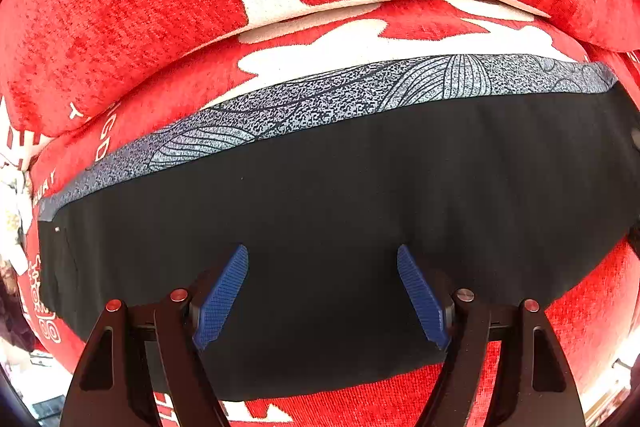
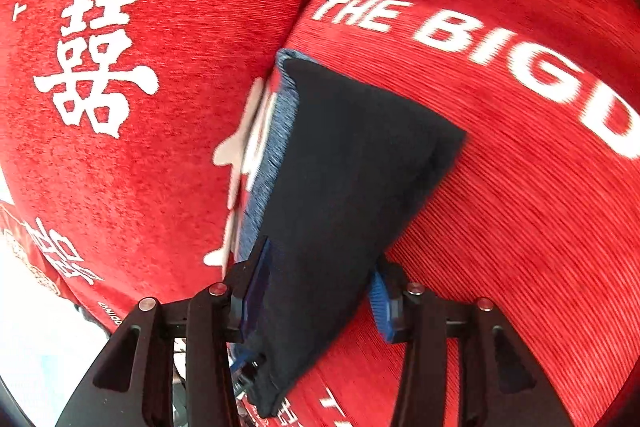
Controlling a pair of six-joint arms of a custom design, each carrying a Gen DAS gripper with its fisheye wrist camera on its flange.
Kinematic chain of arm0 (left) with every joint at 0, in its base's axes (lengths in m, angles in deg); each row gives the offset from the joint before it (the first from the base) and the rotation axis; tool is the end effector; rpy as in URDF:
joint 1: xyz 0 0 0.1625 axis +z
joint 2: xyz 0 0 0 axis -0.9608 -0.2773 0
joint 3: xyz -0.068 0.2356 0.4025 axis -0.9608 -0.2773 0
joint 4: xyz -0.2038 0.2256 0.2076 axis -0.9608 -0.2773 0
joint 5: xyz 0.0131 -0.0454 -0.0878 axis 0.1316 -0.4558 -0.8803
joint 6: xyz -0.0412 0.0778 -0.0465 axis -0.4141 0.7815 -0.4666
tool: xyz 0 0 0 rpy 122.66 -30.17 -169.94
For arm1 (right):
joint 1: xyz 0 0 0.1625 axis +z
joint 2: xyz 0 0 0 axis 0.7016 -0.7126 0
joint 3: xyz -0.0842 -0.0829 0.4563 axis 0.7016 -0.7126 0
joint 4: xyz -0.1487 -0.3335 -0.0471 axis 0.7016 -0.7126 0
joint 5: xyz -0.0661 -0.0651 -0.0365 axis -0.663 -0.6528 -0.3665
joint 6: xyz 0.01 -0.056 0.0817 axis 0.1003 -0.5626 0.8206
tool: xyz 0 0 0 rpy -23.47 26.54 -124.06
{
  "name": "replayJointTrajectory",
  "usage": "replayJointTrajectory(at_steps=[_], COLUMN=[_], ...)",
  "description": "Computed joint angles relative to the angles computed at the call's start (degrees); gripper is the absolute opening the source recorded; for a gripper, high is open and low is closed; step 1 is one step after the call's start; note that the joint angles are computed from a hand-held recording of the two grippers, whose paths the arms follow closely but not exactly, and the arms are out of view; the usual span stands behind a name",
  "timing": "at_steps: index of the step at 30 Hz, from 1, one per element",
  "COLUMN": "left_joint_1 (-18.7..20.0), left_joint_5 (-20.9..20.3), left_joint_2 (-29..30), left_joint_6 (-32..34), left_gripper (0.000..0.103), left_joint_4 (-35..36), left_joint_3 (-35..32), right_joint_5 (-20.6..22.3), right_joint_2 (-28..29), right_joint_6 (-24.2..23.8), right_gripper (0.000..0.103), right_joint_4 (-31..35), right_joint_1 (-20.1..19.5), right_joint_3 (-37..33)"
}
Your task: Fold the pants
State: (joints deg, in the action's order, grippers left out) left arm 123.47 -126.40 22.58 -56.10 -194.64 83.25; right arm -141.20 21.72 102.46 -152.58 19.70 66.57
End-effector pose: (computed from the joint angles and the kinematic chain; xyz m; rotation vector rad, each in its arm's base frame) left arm -0.2081 -0.5548 0.0082 0.4942 2.2038 -0.0015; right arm -0.0289 -0.4094 0.1974 1.0735 2.5565 -1.0894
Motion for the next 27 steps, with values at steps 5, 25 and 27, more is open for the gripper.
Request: replayJointTrajectory(at_steps=[5, 25, 27], left_joint_1=[-0.59, 1.21, 2.04], left_joint_5=[-4.02, -14.44, -13.46], left_joint_2=[-0.24, 0.58, -2.28], left_joint_6=[0.94, 4.45, 5.20], left_gripper=[0.044, 0.045, 0.051], left_joint_4=[0.31, -9.80, -9.47], left_joint_3=[-2.57, -5.15, -3.66], right_joint_5=[-0.04, -12.52, -18.51], right_joint_2=[-1.86, -8.95, -8.20], right_joint_6=[0.74, -12.13, -13.78], right_gripper=[0.015, 0.014, 0.014], right_joint_4=[7.36, 26.97, 30.58], right_joint_1=[1.16, 19.54, 24.20], right_joint_3=[-3.53, -13.29, -16.11])
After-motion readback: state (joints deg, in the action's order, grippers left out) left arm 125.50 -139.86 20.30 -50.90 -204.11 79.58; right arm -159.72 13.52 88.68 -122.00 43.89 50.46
